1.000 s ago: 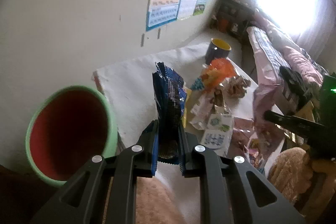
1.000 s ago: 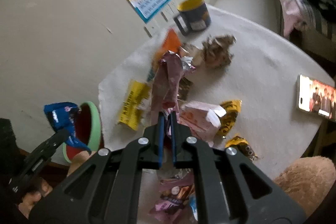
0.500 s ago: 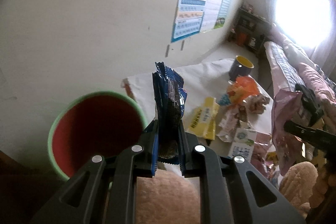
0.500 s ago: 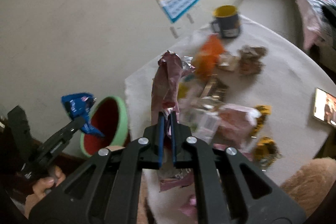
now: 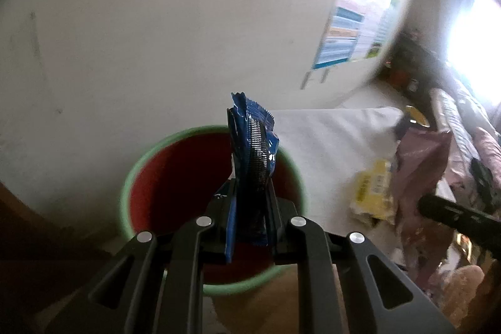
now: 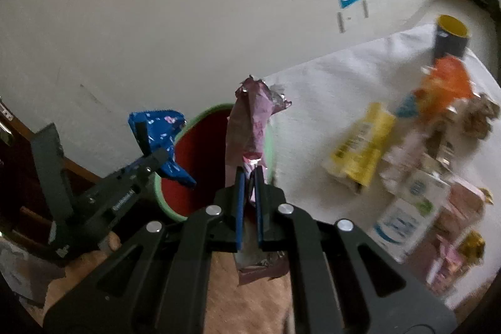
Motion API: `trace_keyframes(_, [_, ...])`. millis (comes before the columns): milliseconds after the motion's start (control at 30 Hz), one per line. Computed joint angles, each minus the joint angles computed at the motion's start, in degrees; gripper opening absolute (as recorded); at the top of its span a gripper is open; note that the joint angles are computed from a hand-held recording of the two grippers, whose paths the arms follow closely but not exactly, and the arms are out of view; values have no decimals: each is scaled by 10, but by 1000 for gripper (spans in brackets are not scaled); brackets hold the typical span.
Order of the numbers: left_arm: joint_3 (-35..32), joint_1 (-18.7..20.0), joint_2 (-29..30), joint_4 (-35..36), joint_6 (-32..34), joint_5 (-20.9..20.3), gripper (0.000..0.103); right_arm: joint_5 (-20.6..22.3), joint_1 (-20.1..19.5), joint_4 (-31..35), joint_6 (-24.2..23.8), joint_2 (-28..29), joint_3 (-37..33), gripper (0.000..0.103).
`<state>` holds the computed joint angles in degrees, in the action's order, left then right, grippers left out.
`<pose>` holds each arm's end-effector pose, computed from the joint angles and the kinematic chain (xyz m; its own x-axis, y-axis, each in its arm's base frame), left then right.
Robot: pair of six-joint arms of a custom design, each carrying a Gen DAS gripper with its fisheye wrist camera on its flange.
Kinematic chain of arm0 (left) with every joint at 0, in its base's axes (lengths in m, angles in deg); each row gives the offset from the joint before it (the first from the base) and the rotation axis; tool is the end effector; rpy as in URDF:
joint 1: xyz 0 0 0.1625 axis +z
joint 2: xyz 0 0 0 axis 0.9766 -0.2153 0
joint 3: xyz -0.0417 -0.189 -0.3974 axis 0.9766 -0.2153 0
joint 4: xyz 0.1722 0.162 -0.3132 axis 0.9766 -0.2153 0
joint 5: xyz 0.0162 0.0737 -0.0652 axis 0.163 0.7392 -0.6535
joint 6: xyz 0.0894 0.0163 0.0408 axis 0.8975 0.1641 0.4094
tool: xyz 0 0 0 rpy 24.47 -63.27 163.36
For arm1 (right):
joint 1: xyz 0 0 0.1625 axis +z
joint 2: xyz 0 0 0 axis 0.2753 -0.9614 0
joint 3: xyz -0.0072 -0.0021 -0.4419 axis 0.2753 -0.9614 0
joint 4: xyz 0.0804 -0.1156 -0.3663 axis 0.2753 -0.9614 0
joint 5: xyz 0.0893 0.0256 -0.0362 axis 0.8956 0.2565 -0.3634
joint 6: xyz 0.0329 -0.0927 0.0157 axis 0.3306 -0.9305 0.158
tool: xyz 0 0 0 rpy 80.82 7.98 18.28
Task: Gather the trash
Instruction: 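Carry both wrappers to the green-rimmed bucket and release them inside, then move the left gripper back over the yellow box on the table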
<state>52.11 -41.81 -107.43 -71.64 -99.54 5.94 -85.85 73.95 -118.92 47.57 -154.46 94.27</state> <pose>-0.3210 -0.5049 0.0624 -0.7676 -0.3230 -0.5536 0.2278 0.6700 -0.7066 0.1228 -0.6072 0.2847 -0.8717 -0.4221 0.2490 -0.4802 0.8374 -0.2610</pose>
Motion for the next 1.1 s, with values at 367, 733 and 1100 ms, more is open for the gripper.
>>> trace_keyframes(367, [29,42,-44,80,-79,3,15,6,39,32,30,109,-71,12])
trace_keyframes(733, [8,46,-30,114,-101,3,59,16,36,1,40,83,-42,54])
trace_keyframes(1100, [-33,15,0,141,-83,-2,64,16,-8,-26,22,-10,8,59])
